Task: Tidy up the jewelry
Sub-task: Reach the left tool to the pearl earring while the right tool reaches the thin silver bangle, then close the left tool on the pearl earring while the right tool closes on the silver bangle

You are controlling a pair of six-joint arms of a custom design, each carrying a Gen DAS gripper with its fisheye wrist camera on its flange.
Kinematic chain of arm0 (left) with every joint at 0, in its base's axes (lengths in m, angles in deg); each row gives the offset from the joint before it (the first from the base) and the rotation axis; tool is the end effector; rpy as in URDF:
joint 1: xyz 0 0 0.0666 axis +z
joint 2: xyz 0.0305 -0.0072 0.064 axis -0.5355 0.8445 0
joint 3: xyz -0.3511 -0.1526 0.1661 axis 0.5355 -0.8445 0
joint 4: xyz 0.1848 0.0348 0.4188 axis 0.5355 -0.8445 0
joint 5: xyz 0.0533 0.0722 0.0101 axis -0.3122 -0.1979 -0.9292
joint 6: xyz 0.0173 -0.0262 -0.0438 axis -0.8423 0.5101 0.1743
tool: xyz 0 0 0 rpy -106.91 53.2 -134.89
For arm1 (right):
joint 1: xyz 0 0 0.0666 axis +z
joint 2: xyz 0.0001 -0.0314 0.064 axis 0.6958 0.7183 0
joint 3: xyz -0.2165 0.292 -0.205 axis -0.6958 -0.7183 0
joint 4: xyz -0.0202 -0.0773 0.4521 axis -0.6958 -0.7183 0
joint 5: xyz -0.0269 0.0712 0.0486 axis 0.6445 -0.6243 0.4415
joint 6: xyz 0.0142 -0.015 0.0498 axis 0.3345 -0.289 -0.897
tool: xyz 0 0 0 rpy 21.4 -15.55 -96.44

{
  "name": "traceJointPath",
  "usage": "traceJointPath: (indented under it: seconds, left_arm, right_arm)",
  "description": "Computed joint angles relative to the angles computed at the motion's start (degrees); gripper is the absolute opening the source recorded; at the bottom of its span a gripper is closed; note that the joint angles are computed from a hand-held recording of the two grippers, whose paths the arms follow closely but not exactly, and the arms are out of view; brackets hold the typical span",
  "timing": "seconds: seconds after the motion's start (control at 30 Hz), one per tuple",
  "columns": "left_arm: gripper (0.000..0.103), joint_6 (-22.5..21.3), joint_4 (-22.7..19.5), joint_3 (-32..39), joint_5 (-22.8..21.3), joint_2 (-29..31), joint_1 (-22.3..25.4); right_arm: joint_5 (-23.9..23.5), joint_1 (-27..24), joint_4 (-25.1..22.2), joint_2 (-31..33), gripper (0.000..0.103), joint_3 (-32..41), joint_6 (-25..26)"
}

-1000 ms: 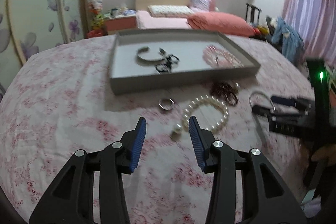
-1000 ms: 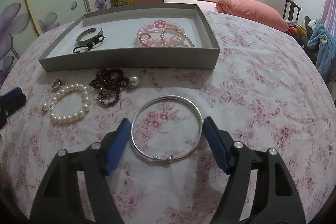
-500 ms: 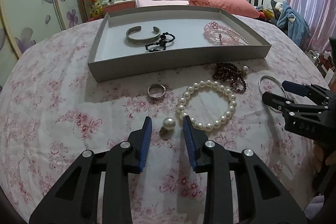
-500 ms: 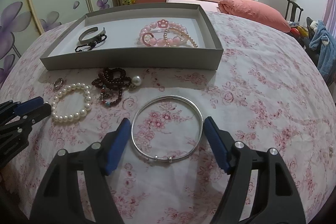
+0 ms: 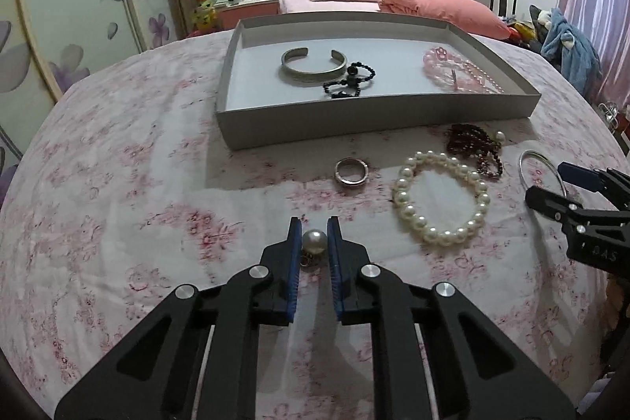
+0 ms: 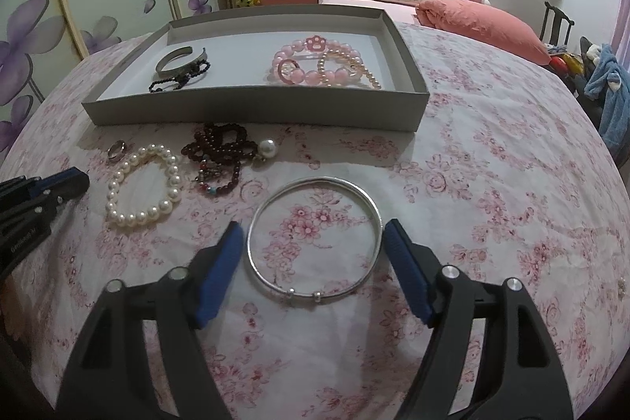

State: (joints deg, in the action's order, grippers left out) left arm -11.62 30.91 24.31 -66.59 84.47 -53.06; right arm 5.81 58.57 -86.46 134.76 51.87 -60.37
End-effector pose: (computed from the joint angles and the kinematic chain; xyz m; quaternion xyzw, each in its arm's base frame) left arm 0.6275 -0.2343 0.4948 0.1178 0.9344 -0.0354 0.3344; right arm 0.6285 0.1571 0.4590 -0.0118 0.9470 0.0100 0.3209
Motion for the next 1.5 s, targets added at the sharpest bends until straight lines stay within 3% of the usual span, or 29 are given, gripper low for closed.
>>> traceJointPath:
  seconds: [0.07, 0.33, 0.43, 0.47, 1.03, 1.17, 1.3, 1.4, 1.5]
  left_arm:
    - [0.014, 0.02, 0.02, -0.14, 0.01, -0.13, 0.02]
    - [0.015, -0.05, 0.0, -0.19, 0.06, -0.18, 0.05]
    - [0.014, -0.01, -0.01, -0.2, 0.11, -0.21, 0.05]
    - [0.014, -0.05, -0.02, -0.2, 0.04, -0.21, 0.04]
    - [0.014, 1.73, 0.71, -1.66, 1.39, -1.94, 0.94]
    - [0.014, 1.04, 0.0, -1.43, 1.45, -1.6, 0.8]
    - [0.014, 0.69, -0.39, -1.45, 1.22, -1.33, 0.49]
    - [0.014, 0.18, -0.48, -1.4, 0.9, -1.28, 0.37]
    - [0.014, -1.13, -0.07, -2.03, -0.08, -1.67, 0.13]
  right_arm:
    - [0.05, 0.18, -0.37, 0.32, 0.085, 0.37, 0.27]
    - [-0.47, -0.12, -1.53, 1.14, 0.085, 1.67, 1.0]
    - [-0.63, -0.16, -1.21, 0.91, 0.077, 1.44, 1.59]
    - [-0.91, -0.18, -0.92, 0.65, 0.07, 1.19, 1.85]
    - [-0.92, 0.35, -1.44, -0.8, 0.069, -0.35, 2.17]
    - [0.11, 0.73, -4.21, 0.38, 0.071, 1.8, 4.46]
    - [1.31, 0.77, -6.91, 1.97, 0.081, 4.24, 6.07]
    - [-3.58, -0.46, -8.87, 2.61, 0.071, 5.35, 5.98]
    - [-4.31, -0.61, -10.02, 2.39, 0.07, 5.41, 6.99]
